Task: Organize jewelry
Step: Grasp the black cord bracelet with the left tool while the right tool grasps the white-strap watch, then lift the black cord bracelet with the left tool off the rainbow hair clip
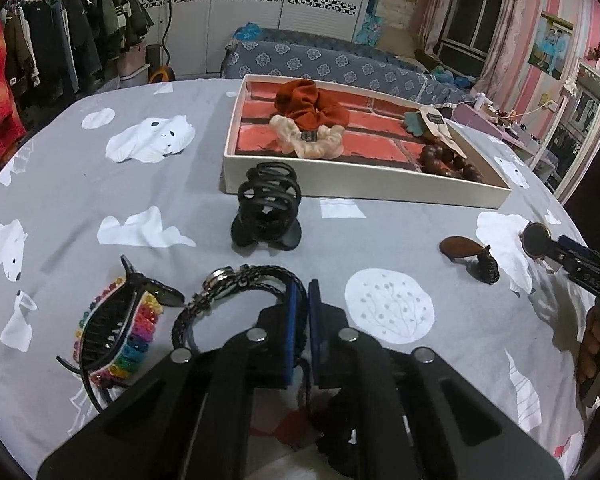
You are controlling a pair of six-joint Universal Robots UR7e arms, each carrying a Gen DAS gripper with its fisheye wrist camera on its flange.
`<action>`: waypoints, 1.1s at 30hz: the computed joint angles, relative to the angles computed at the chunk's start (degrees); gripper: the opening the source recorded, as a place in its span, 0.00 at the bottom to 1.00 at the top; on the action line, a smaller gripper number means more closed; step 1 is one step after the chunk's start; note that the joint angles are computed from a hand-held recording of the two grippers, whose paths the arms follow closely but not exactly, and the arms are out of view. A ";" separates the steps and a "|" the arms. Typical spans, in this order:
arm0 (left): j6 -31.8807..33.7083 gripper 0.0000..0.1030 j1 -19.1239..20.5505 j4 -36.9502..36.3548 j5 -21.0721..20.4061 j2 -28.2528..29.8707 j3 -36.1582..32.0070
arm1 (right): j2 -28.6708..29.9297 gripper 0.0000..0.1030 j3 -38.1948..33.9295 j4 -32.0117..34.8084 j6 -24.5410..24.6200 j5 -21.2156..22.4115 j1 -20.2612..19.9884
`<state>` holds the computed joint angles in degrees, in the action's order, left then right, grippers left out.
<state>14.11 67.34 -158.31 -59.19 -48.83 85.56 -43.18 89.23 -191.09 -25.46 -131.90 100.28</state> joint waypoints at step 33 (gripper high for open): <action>-2.07 0.00 4.17 -8.14 12.61 -10.92 7.90 | -6.36 0.13 8.70 -2.39 1.98 -0.05 0.20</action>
